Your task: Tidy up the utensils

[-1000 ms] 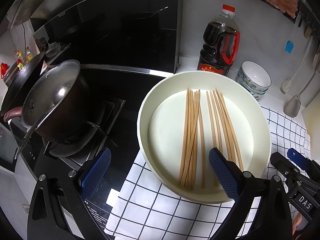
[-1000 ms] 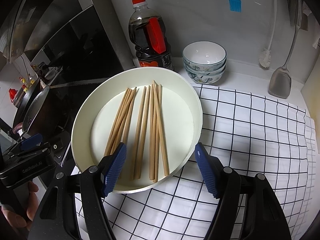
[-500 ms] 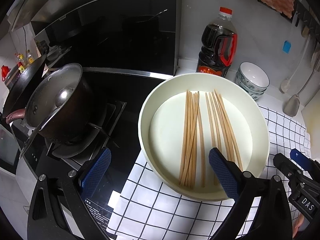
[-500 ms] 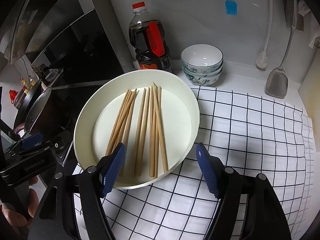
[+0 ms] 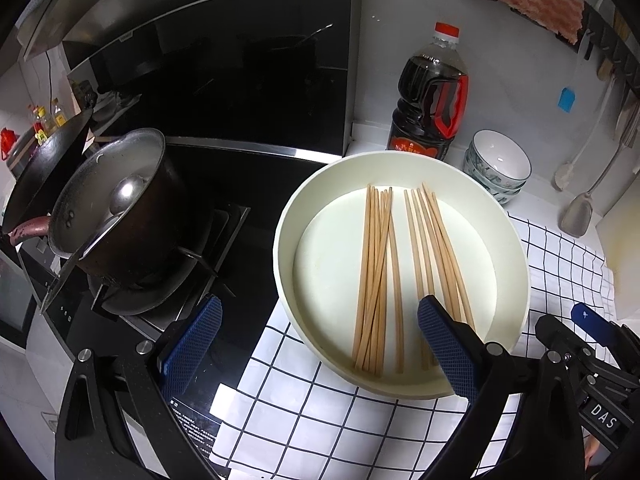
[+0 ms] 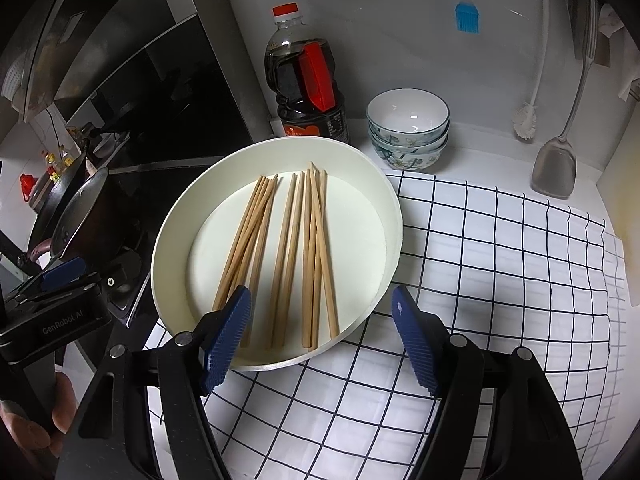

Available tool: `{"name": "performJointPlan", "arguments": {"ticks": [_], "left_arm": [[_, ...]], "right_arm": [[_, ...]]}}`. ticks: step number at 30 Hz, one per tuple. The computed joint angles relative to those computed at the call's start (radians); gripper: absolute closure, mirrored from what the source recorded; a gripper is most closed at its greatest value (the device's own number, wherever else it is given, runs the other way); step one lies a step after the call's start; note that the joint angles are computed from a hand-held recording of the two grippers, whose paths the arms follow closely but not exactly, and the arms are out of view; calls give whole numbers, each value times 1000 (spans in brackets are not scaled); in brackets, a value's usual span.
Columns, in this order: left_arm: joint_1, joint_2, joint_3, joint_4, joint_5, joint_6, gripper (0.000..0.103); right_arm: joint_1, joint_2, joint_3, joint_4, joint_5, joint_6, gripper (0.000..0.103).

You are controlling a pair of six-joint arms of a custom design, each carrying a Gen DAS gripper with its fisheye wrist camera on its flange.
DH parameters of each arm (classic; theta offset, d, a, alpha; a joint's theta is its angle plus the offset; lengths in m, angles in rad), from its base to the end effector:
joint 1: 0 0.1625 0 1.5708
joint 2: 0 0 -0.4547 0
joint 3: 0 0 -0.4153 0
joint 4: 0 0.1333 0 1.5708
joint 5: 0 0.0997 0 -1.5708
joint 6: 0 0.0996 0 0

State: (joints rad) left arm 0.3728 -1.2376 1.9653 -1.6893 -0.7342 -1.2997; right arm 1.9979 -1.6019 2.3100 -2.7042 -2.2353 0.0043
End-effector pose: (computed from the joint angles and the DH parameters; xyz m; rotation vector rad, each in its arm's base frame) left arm -0.3924 -0.3760 0.2042 0.1973 2.2362 -0.7164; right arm 0.2413 -0.3566 0.3166 0.3413 -2.4752 0.7095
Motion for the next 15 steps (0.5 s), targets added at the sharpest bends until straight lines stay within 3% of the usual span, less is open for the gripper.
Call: {"name": "performJointPlan", "arguments": {"ticks": [15], "left_arm": [[1, -3, 4, -20, -24, 9, 6]], "right_arm": [[3, -5, 1, 8, 0, 5, 33]]}}
